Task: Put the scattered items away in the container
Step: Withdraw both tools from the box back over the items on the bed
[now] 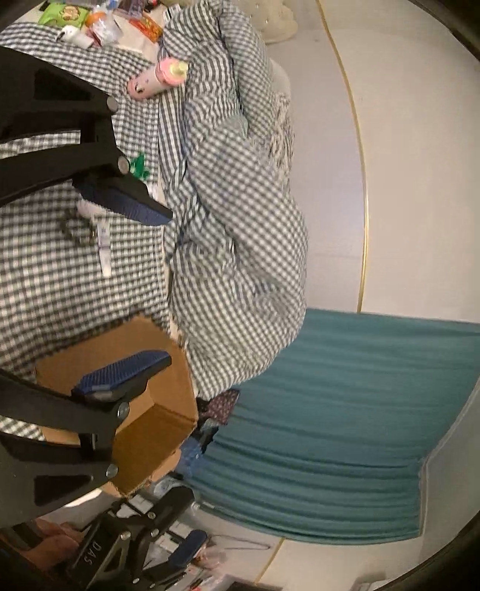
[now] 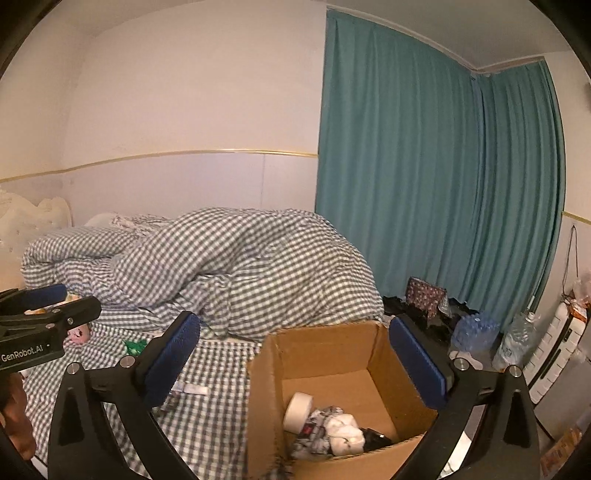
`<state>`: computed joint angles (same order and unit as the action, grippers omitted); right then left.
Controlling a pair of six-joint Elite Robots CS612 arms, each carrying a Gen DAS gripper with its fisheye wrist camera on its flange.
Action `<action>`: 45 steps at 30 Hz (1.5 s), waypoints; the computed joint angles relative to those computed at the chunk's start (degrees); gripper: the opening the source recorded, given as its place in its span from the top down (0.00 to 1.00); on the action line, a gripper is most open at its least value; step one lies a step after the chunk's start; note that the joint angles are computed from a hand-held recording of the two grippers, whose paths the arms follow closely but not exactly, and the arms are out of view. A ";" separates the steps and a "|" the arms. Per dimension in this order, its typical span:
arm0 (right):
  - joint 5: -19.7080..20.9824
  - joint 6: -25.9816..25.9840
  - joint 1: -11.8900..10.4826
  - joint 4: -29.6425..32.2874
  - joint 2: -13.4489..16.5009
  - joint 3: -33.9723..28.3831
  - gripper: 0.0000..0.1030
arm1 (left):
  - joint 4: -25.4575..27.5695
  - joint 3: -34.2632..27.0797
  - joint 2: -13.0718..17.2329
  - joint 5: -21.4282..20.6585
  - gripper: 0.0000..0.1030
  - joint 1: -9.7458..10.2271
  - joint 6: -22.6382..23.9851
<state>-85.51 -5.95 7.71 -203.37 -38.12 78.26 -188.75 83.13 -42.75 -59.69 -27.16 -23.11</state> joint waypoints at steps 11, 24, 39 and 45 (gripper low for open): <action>1.38 -1.28 2.04 -0.17 -0.08 -0.04 0.00 | -3.11 6.58 -3.16 5.74 0.10 1.10 -3.01; 3.91 -2.16 4.31 1.97 1.34 -2.22 0.00 | -3.09 12.29 -5.93 11.61 0.00 2.28 -6.87; 4.28 -2.97 5.88 6.86 3.60 -5.56 0.00 | 0.70 13.93 -5.91 14.00 0.00 4.36 -10.25; 4.39 -3.59 6.38 9.19 4.77 -7.19 0.00 | 1.85 12.74 -4.86 14.51 0.00 4.46 -7.93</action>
